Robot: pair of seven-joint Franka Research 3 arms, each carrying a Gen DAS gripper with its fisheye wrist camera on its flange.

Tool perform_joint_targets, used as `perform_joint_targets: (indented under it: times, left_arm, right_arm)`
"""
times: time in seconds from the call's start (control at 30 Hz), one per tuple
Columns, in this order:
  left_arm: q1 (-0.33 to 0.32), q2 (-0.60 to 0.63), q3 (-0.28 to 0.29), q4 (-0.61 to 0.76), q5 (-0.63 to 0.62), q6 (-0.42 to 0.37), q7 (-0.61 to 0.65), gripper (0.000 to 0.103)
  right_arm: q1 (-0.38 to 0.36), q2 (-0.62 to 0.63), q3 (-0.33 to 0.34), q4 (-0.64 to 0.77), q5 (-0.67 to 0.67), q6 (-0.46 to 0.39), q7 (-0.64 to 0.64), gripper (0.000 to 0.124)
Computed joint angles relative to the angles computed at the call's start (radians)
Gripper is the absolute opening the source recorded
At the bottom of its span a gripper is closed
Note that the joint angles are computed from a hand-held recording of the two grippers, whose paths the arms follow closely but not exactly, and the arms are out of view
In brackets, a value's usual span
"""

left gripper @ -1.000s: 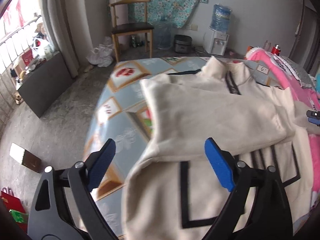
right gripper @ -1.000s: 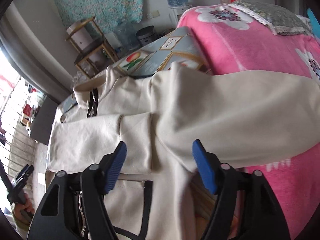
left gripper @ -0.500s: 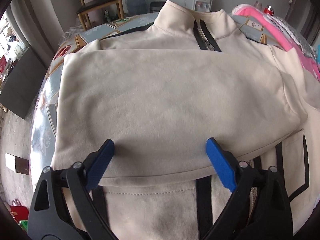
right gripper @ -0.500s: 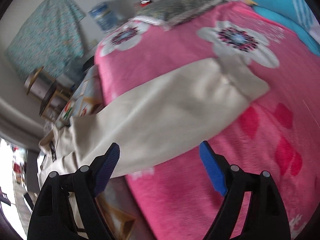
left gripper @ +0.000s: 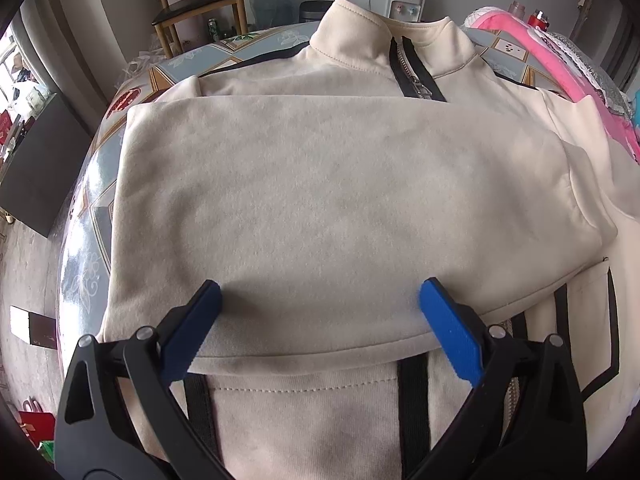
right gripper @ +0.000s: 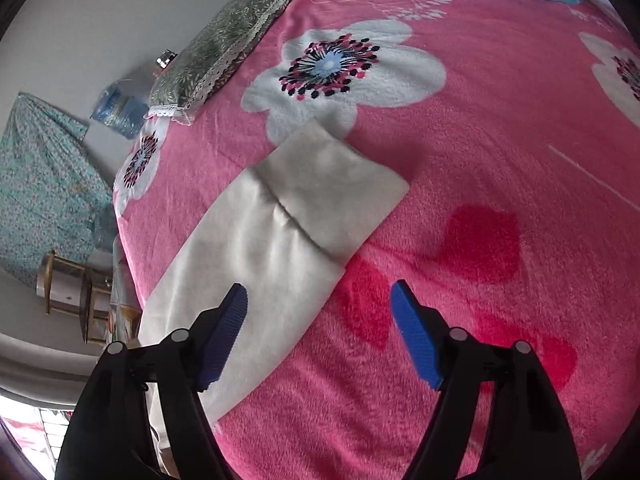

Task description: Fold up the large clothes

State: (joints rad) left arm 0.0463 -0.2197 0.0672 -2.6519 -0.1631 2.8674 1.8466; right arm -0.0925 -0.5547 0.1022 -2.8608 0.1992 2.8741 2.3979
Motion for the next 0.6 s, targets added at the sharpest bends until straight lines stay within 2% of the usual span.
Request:
perform_joint_targets:
  times: [0.13,0.27,0.33,0.43,0.5,0.6]
  left_arm:
    - [0.009,0.004,-0.006,0.013,0.015,-0.023,-0.011,0.096]
    - [0.012,0.006,-0.008,0.016,0.016,-0.027,-0.01,0.096]
    - [0.01,0.004,-0.006,0.009,0.01,-0.013,-0.005,0.096]
    - [0.015,0.004,-0.013,0.007,0.024,-0.007,-0.022,0.097]
    - [0.014,0.004,-0.011,0.012,0.027,-0.018,-0.021,0.097]
    - [0.013,0.006,-0.009,0.019,0.025,-0.031,-0.015,0.097]
  right_arm:
    - [0.033,0.067,-0.06,0.012,0.051,0.068,-0.041,0.06]
    - [0.035,0.131,-0.077,0.03,0.09,0.109,-0.052,0.052]
    - [0.027,0.146,-0.074,0.034,0.1,0.121,-0.054,0.048]
    - [0.007,0.142,-0.054,0.036,0.092,0.121,-0.048,0.032]
    - [0.003,0.127,-0.048,0.037,0.083,0.113,-0.055,0.013]
    - [-0.04,0.076,0.003,0.04,0.037,0.078,-0.038,0.01]
